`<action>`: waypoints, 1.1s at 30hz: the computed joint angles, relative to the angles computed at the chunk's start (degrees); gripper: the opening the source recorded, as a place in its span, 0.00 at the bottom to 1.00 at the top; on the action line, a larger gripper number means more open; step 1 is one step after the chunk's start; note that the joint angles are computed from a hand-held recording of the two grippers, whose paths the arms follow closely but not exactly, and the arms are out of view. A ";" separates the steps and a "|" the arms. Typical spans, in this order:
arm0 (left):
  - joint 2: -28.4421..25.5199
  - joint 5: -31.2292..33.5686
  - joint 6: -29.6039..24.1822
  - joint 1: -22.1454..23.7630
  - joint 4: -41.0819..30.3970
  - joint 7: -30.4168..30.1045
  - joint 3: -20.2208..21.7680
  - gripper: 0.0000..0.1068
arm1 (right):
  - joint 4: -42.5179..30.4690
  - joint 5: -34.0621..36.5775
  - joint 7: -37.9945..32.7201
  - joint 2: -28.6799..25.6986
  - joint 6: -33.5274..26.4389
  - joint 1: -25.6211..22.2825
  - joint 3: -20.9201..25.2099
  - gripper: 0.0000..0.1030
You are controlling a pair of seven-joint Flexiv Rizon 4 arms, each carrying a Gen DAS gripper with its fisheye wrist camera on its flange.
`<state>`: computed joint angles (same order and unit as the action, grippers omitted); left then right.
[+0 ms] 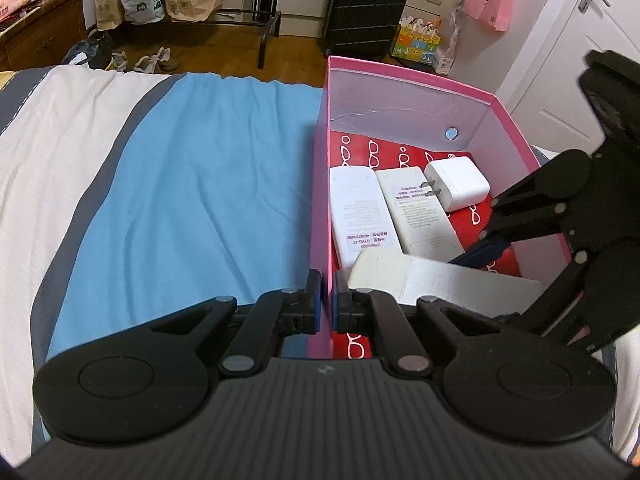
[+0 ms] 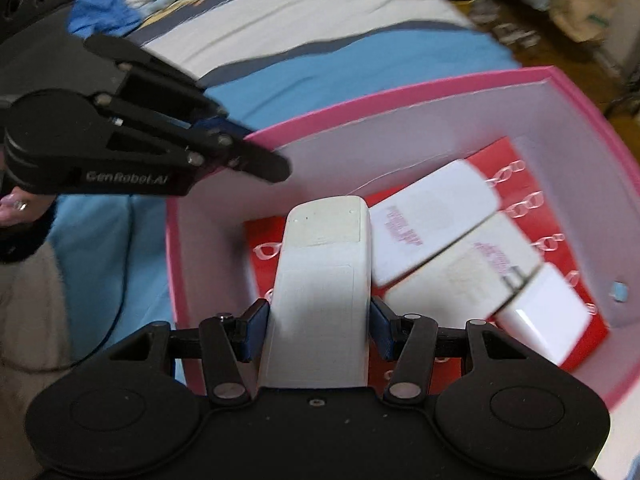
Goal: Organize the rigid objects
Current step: 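Carry the white power bank with the right gripper into the pink box, then open the right gripper to drop the power bank beside the left gripper, then move the right gripper back to the items on the bed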
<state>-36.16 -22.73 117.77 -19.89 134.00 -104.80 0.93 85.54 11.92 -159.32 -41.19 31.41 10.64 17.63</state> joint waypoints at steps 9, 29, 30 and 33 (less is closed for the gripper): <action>-0.04 0.40 0.17 0.38 0.16 -0.27 -0.14 0.05 | -3.86 -2.19 -2.46 -1.83 -6.55 1.32 -0.72 0.64; -0.15 -2.22 -1.21 -2.05 -0.60 0.11 1.16 0.04 | 5.22 22.64 6.02 9.49 17.47 -14.18 -1.89 0.64; -0.16 -2.45 -1.41 -2.27 -0.68 0.22 1.31 0.04 | 5.00 23.13 7.41 9.16 18.09 -15.02 -2.26 0.64; -0.04 -3.04 -1.96 -2.82 -0.84 0.49 1.70 0.04 | 4.28 22.83 13.08 6.68 21.38 -16.30 -4.08 0.64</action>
<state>-36.20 -25.77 115.80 -22.71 133.16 -104.31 2.64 89.82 34.75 -146.25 -34.50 52.79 -5.67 13.55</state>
